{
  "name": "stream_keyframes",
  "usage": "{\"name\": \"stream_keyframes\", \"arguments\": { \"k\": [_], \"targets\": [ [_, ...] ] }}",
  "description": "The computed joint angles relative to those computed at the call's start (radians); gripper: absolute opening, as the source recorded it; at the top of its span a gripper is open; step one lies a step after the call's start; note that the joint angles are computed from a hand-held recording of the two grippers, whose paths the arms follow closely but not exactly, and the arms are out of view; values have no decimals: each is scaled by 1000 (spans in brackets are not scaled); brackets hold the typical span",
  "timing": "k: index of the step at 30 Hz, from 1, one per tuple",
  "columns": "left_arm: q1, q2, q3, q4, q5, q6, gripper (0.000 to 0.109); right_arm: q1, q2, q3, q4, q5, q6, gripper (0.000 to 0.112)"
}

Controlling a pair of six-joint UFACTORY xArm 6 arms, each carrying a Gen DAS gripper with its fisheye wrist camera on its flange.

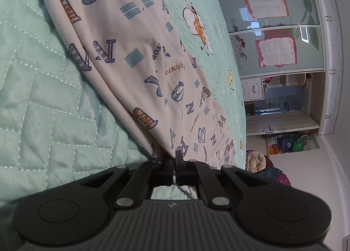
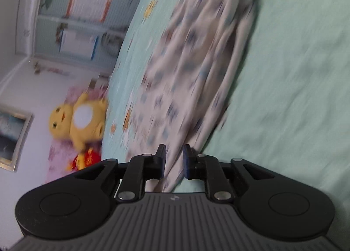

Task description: Fold clothes

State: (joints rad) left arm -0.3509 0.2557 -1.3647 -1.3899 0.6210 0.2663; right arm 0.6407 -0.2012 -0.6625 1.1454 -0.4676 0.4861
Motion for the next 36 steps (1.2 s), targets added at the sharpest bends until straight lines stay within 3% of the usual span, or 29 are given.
{"name": "stream_keyframes", "arguments": {
  "k": [5,10,13,17,22,24,25,28,31,36],
  "targets": [
    [1,2,-6,4,8,-15,2,-14,32,-105,279,25,-294,19],
    [6,2,-12,17,24,-37,2,-23,73,-161,309,47,-347,17],
    [7,4,-14,14,28,-37,2,-28,63,-142,233,67,-276,14],
    [9,4,-11,9,32,-33,2,-41,70,-146,233,82,-270,16],
    [18,-2,-6,17,48,-37,2,-63,79,-99,44,69,-80,15],
    [27,-8,-4,17,62,-41,1,-63,72,-81,1,57,-44,1],
    [33,-15,1,14,71,-43,0,-63,63,-67,-27,45,-15,0],
    [43,-29,4,17,86,-22,0,-43,-4,-18,-8,2,-32,0],
    [42,-26,-1,42,91,-16,0,-40,-56,10,62,31,-116,0],
    [33,-17,1,79,82,-43,2,-36,-11,2,76,58,-136,0]
  ]
}}
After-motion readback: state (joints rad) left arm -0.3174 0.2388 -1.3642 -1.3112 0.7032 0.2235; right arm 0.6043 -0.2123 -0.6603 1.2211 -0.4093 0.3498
